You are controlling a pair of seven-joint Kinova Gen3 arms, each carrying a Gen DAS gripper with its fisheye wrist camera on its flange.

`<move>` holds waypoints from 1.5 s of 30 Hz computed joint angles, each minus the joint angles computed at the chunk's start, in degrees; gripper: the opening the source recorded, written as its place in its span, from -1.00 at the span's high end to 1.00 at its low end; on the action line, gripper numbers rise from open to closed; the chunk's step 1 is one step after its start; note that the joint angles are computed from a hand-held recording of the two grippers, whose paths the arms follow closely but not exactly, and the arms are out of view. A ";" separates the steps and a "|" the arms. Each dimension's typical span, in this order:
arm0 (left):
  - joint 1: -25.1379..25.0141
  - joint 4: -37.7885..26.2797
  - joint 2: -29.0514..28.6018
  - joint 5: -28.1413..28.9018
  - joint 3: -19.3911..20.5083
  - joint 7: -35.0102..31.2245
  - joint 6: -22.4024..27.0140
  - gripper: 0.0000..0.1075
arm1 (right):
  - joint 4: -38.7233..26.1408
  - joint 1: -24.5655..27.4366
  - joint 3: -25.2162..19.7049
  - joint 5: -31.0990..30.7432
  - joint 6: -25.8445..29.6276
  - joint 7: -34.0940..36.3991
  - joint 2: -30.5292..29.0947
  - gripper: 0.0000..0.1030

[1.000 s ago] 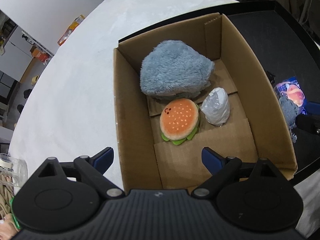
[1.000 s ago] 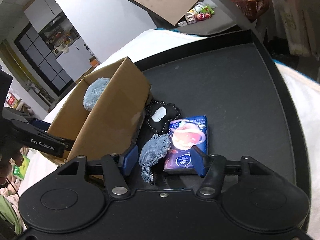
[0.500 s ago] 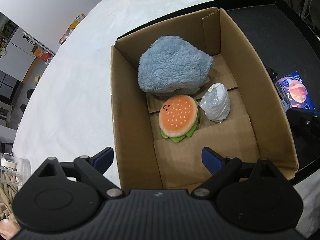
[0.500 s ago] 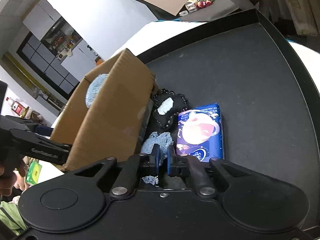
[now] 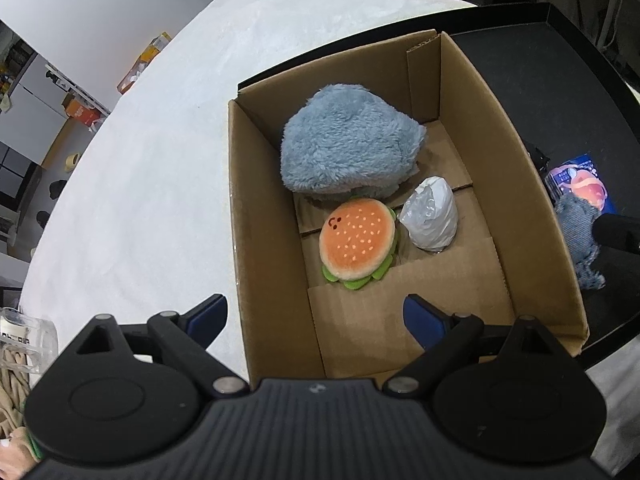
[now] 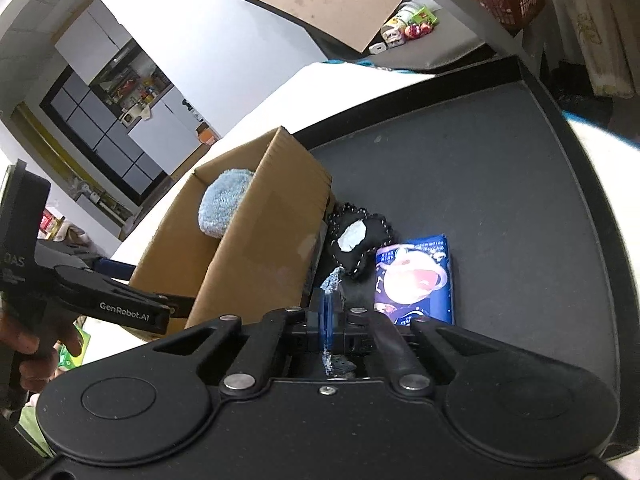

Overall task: Organize soft objects
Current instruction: 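Close the right gripper on the blue-grey fabric scrap, then carry the fabric scrap into the box beside the plush ball and release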

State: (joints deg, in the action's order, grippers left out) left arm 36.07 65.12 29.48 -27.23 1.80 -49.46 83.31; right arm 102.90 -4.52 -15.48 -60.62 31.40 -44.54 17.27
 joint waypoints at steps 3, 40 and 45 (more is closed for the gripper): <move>-0.53 1.42 -1.05 0.50 0.06 0.71 -1.39 -0.75 | -0.46 -1.16 0.73 2.24 -0.43 -2.34 -0.88 0.98; -8.86 21.78 -15.60 4.07 3.50 7.75 -24.78 -0.69 | -21.19 -17.97 4.23 46.46 4.96 -34.17 -2.11 0.98; -10.57 24.65 -17.18 5.46 3.83 7.90 -27.86 -0.52 | -24.50 -20.66 4.79 50.43 6.71 -36.45 -0.57 0.98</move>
